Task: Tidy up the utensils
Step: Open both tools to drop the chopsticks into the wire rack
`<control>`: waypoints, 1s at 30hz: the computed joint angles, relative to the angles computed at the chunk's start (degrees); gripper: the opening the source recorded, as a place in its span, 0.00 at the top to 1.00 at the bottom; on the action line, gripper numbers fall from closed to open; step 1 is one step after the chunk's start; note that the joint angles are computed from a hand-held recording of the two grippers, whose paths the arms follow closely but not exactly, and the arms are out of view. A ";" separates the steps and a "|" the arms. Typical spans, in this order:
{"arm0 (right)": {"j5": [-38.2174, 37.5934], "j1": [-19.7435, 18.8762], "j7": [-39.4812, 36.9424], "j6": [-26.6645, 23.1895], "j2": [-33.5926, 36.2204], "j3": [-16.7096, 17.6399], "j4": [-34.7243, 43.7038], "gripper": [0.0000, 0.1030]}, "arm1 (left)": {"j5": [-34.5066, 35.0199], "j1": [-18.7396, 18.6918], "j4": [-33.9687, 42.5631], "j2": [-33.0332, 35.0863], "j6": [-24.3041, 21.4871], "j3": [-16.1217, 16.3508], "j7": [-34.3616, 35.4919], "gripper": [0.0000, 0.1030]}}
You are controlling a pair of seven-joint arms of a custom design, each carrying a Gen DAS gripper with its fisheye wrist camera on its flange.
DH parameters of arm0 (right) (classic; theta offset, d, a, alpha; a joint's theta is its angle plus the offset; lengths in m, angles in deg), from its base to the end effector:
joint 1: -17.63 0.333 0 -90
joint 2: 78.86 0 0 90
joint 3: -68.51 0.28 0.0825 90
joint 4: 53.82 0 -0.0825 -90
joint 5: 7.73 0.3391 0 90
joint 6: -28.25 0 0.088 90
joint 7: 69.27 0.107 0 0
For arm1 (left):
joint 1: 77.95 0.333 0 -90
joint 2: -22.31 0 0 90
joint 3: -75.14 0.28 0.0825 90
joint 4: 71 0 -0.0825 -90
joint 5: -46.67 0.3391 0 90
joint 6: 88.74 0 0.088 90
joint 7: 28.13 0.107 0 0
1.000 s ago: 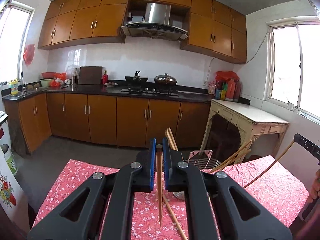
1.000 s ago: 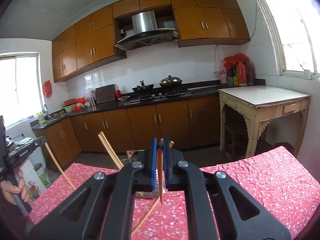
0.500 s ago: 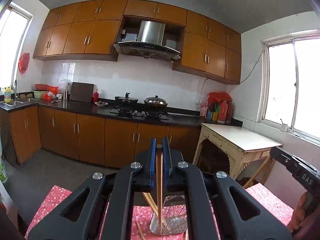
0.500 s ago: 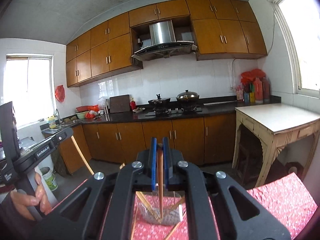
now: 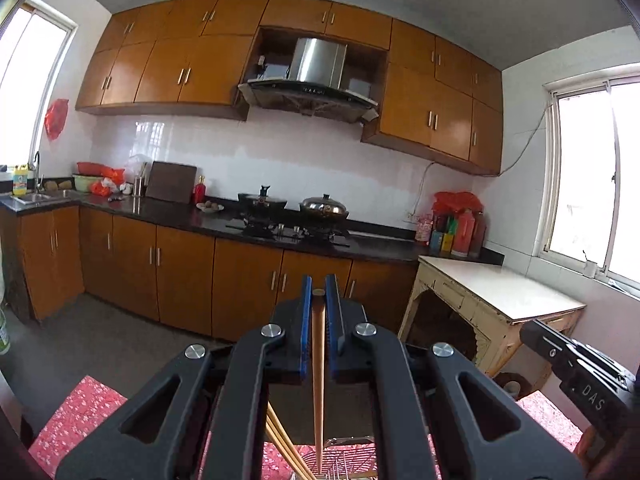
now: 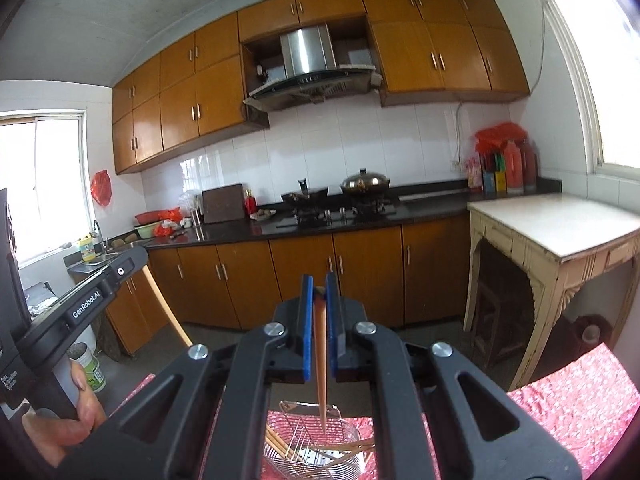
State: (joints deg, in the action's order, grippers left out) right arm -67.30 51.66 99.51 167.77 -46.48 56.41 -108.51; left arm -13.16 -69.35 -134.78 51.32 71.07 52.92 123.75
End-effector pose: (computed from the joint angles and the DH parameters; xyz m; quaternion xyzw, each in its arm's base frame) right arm 0.6180 0.3072 0.6361 -0.4310 0.6502 -0.4561 0.4283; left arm 0.6787 -0.0354 0.6295 -0.4290 0.6177 -0.5982 0.2768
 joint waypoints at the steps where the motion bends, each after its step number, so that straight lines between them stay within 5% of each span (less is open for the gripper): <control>1: 0.45 -0.40 -0.15 0.28 0.28 0.16 -0.02 0.93 | 0.38 -0.20 0.07 0.30 0.08 0.21 -0.29 0.94; 11: 6.35 -2.34 -4.28 -0.21 4.32 1.00 3.18 0.92 | 10.16 -2.41 3.02 3.72 -1.05 2.47 -8.66 0.93; 14: 7.22 -1.42 -4.71 -1.74 4.12 0.06 2.61 0.74 | 12.94 -2.46 3.54 4.06 -1.25 2.85 -11.31 0.91; 15: 6.17 -0.81 -3.29 -1.55 3.14 -0.67 1.01 0.66 | 13.69 -2.41 3.40 3.91 -1.12 3.05 -12.05 0.85; 18: 3.28 0.11 0.04 -1.16 -0.38 -1.05 -4.08 0.65 | 14.74 -1.87 2.93 3.36 -0.62 3.11 -13.63 0.64; 30: -12.22 2.05 18.22 -5.08 -18.79 4.73 -30.83 0.65 | 5.21 4.24 -11.56 -7.05 -0.29 2.69 -4.95 0.63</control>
